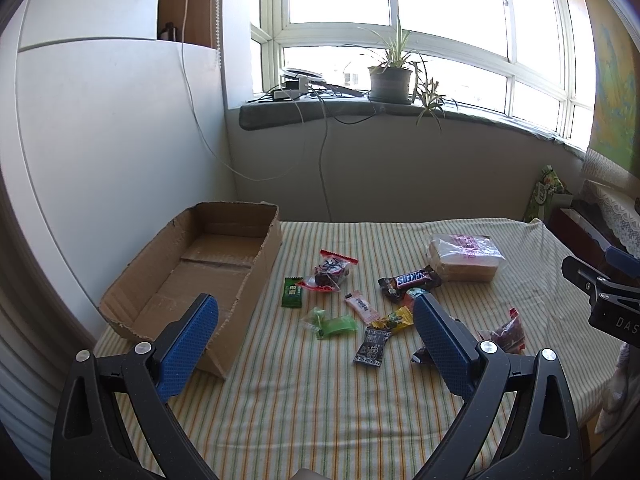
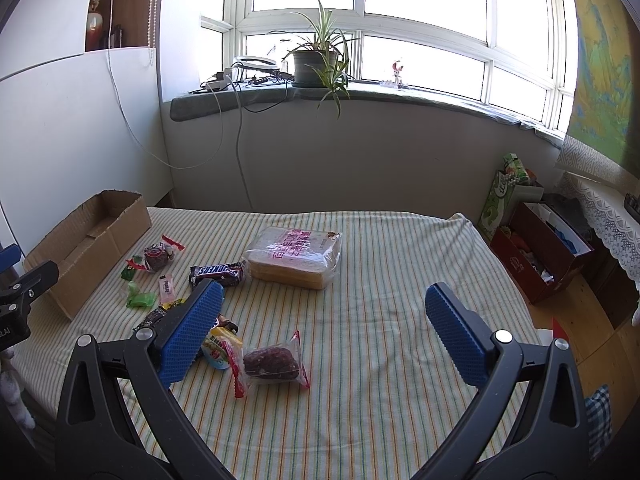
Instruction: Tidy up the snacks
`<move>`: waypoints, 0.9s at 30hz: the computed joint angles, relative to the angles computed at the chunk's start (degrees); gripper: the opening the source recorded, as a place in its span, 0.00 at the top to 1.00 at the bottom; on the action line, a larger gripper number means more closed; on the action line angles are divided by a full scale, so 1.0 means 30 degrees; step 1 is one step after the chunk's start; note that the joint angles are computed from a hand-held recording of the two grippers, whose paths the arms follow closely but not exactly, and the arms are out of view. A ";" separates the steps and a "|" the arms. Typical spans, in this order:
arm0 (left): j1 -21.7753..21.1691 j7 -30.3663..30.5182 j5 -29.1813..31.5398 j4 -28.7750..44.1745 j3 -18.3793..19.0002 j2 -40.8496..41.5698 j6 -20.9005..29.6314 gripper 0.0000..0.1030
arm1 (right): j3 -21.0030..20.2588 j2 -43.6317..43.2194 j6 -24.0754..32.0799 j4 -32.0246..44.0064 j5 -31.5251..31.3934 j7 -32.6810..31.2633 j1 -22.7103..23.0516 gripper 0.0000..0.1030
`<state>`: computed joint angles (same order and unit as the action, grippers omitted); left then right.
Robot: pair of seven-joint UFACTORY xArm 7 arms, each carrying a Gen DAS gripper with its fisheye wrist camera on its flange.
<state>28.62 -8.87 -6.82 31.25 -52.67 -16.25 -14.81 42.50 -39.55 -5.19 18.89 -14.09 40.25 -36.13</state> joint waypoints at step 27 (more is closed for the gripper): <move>-0.0115 0.0856 -0.0215 0.0216 -0.0113 0.1065 0.0054 0.12 | 0.0320 0.1091 -0.1432 -0.0244 0.0380 -0.0892 -0.0728 0.00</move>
